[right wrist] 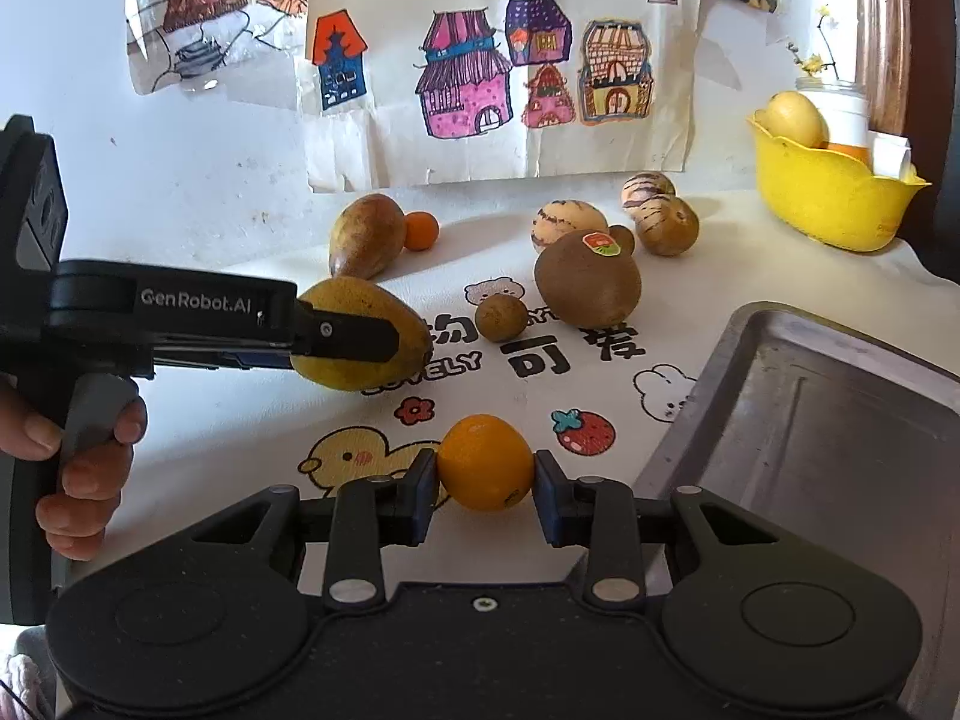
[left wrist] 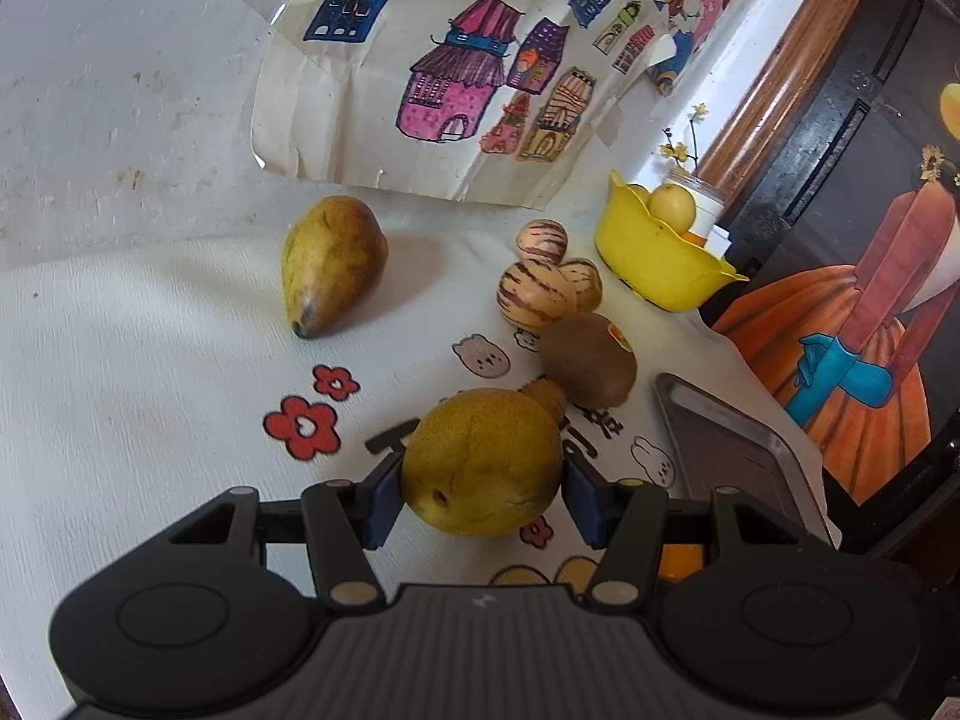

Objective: Organize fruits
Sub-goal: 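Carry the mandarin and the round pear over the metal tray with both tools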

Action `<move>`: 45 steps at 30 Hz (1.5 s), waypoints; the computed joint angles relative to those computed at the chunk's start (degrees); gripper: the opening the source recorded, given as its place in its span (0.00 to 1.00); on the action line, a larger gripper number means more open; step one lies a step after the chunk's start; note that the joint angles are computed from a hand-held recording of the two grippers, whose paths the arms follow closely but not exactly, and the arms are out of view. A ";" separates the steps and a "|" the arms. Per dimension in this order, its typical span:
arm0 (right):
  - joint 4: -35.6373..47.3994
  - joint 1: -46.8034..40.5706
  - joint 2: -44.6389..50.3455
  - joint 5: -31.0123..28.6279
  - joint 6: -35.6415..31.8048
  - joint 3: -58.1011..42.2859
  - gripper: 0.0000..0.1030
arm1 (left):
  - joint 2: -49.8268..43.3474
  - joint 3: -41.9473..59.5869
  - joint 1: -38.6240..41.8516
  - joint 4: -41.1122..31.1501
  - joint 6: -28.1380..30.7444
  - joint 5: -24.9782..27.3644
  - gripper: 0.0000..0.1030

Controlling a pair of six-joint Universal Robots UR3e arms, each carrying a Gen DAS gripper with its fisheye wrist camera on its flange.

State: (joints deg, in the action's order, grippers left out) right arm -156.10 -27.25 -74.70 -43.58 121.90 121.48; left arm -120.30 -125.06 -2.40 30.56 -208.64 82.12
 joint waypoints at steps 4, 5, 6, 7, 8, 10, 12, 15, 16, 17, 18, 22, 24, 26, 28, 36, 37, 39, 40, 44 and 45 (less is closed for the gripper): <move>1.71 -1.33 -1.71 0.68 -1.71 1.17 0.35 | 0.09 -0.86 -1.01 1.02 -0.25 0.22 0.58; 2.03 -1.66 -2.08 0.92 -2.03 1.46 0.35 | 0.01 -1.32 -1.16 1.76 -0.29 0.19 0.58; 2.38 -2.03 -2.47 1.25 -2.33 1.79 0.35 | -0.15 -1.58 -1.38 2.43 -0.37 0.24 0.58; 2.87 -2.39 -2.84 1.58 -2.59 2.01 0.35 | -0.20 -1.84 -1.70 2.89 -0.43 0.42 0.58; 3.43 -2.75 -3.21 1.90 -2.85 2.19 0.35 | -0.06 -1.90 -1.92 2.77 -0.33 0.47 0.58; 4.62 -3.52 -3.91 2.49 -3.42 2.55 0.35 | 0.25 -1.95 -2.23 2.51 -0.47 0.45 0.58; 6.05 -4.42 -4.74 3.14 -4.14 2.90 0.35 | 0.40 -1.97 -2.53 2.62 -0.38 0.40 0.58; 8.84 -6.21 -6.38 4.38 -5.64 3.51 0.35 | 0.46 -1.66 -3.12 2.83 -0.36 0.53 0.58; 9.94 -6.91 -6.94 4.87 -6.24 3.58 0.35 | 0.45 -1.25 -3.44 2.59 -0.34 0.66 0.58; 10.99 -7.60 -7.46 5.29 -6.80 3.57 0.35 | 0.43 -0.77 -3.65 2.19 -0.18 0.68 0.58; 12.19 -8.41 -8.07 5.71 -7.45 3.55 0.35 | 0.44 -0.06 -4.01 1.46 -0.15 0.84 0.58; 16.20 -11.30 -9.47 6.82 -9.70 1.96 0.35 | -0.12 3.95 -5.65 -1.71 -0.41 1.32 0.58; 16.90 -12.44 -9.05 6.80 -9.64 0.19 0.35 | -0.76 6.95 -6.54 -3.70 -0.62 1.54 0.58; 15.29 -13.16 -7.48 6.46 -8.63 -1.84 0.35 | -1.84 10.92 -7.63 -6.28 -0.82 1.60 0.58; 14.40 -13.40 -4.82 5.62 -7.36 -5.22 0.35 | -3.40 15.47 -8.67 -9.00 -0.76 1.62 0.58; 0.41 -11.42 12.34 0.85 1.05 -21.52 0.35 | -13.90 39.04 -12.25 -21.81 -0.27 0.94 0.58; -1.35 -10.87 14.78 -0.01 2.18 -23.95 0.35 | -15.62 42.58 -12.59 -23.88 0.01 0.77 0.58; -3.64 -9.86 19.39 -1.46 4.27 -28.94 0.35 | -19.16 49.62 -13.09 -27.97 0.64 -0.02 0.58; -4.54 -9.40 21.23 -2.23 5.36 -30.95 0.35 | -21.02 53.15 -13.41 -29.98 0.80 -0.11 0.58; -5.08 -8.25 26.67 -4.91 7.76 -37.58 0.35 | -28.20 66.67 -14.46 -37.31 1.80 -0.43 0.58; -5.06 -8.03 27.58 -5.42 7.80 -38.74 0.35 | -29.85 69.84 -14.70 -39.07 2.07 -0.39 0.58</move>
